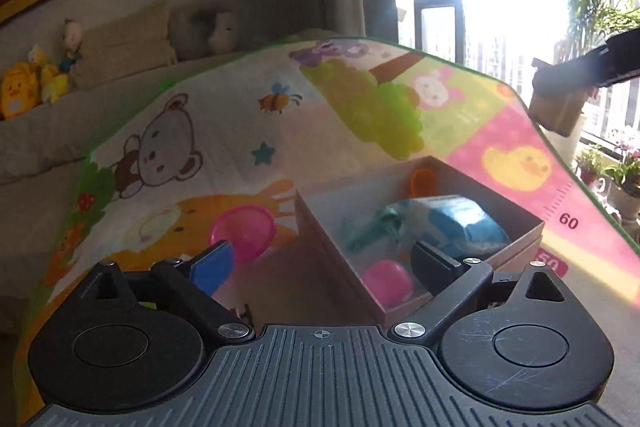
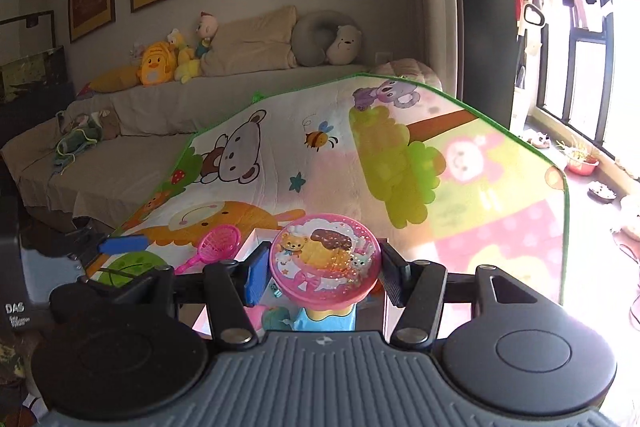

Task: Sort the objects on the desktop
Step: 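Lower the teal crank and yellow toy into the pink box with both tools, then grasp the pink toy fishing net with the right tool and lift it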

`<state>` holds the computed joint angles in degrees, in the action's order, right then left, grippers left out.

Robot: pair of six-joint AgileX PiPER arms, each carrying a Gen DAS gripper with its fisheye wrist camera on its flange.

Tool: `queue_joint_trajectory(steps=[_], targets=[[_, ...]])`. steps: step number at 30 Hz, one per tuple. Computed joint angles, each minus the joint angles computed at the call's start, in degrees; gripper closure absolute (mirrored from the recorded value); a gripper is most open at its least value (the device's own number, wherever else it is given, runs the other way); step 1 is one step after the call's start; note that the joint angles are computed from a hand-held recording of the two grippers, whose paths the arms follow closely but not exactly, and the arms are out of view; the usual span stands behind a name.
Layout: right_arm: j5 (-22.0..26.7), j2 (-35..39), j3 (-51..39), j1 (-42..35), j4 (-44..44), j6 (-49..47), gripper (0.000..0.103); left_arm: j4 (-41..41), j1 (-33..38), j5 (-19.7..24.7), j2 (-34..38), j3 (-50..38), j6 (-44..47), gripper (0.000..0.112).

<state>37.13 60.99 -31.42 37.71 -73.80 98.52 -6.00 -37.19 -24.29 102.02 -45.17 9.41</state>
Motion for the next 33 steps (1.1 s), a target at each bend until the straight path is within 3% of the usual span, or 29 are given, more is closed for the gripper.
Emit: queue_joint_trajectory(steps=[3, 7, 10, 14, 18, 23, 25, 29, 33], targets=[[-11.89, 10.06, -5.50, -9.48, -1.90, 1.45, 0.047, -4.45, 1.10, -3.17, -0.13, 6.84, 2.87, 0.013], [-19.85, 24.38, -15.04, -15.55, -5.28, 5.31, 0.047, -2.03, 4.34, -4.89, 0.92, 12.03, -1.60, 0.013], [-19.33, 31.56, -21.68, -16.25, 4.56, -2.98, 0.044, -3.13, 6.25, -7.07, 1.95, 13.81, -1.10, 0.012], [-17.78, 34.83, -25.99, -14.20, 12.10, -10.08, 0.043, 0.08, 9.44, -8.97, 2.89, 14.23, -5.85, 0.011], [-16.08, 39.62, -32.91, -11.15, 20.05, -18.70, 0.026, 5.26, 11.76, -8.77, 3.28, 13.72, -12.48, 0.011], [-10.41, 52.83, -50.84, -8.46, 35.03, -36.09, 0.016, 7.38, 12.89, -10.30, 3.53, 14.44, -16.61, 0.011], [-3.79, 60.82, -62.30, -7.42, 38.05, -42.12, 0.015, 9.04, 13.53, -10.86, 3.57, 14.68, -18.20, 0.011], [9.13, 77.36, -85.21, -6.55, 35.35, -48.41, 0.012, 11.03, 14.74, -11.08, 3.71, 14.70, -21.29, 0.011], [20.39, 89.97, -107.40, -8.90, 44.16, -57.25, 0.013, 15.59, 16.76, -10.32, 3.76, 14.25, -26.37, 0.011]])
